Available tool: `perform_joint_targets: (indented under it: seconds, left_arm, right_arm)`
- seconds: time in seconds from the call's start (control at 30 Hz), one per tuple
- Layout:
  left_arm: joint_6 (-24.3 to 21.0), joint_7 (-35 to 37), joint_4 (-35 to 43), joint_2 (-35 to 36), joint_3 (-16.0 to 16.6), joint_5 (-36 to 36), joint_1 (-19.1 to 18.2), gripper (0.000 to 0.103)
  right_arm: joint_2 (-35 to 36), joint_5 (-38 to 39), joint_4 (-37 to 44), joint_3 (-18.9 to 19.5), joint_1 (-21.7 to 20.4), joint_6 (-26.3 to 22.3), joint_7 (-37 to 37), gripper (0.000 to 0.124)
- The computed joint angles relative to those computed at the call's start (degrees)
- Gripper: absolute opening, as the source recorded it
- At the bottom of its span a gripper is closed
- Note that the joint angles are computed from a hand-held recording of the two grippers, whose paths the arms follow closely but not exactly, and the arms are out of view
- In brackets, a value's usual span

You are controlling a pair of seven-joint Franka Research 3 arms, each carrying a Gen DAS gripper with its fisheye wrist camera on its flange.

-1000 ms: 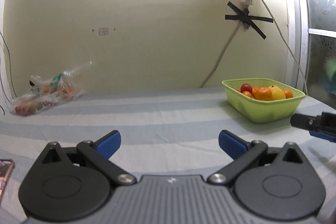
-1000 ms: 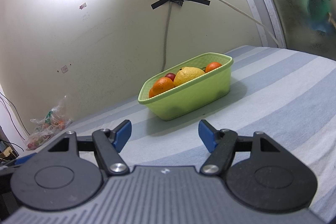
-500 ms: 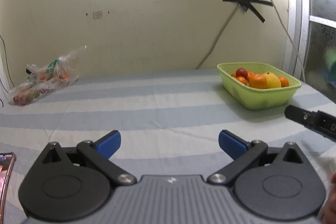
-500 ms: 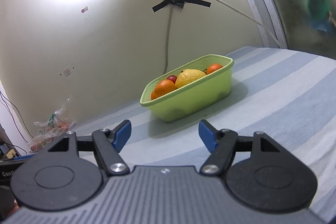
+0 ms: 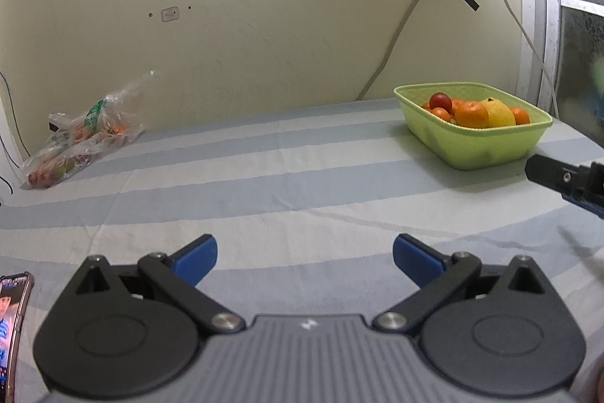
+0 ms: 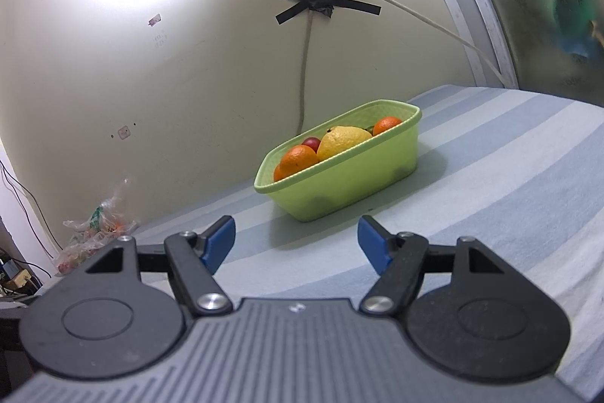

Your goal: Organize fruits

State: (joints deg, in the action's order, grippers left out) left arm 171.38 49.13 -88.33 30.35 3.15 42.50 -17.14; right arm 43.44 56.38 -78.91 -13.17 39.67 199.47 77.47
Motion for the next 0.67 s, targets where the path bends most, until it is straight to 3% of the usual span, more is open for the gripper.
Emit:
perform_joint_targets:
  seconds: [0.47, 0.6, 0.67]
  left_arm:
    - [-1.3, 2.6, 0.4, 0.5, -1.1, -1.2, 0.4, 0.103]
    - [1.8, 0.1, -0.4, 0.3, 1.1, 0.6, -0.8, 0.103]
    - [3.2, 1.1, -0.9, 0.2, 0.2, 0.0, 0.1, 0.103]
  right_arm:
    - [0.1, 0.6, 0.2, 0.1, 0.0, 0.1, -0.5, 0.074]
    - [0.1, 0.8, 0.2, 0.2, 0.0, 0.2, -0.8, 0.074]
    - [0.1, 1.0, 0.3, 0.0, 0.2, 0.1, -0.9, 0.074]
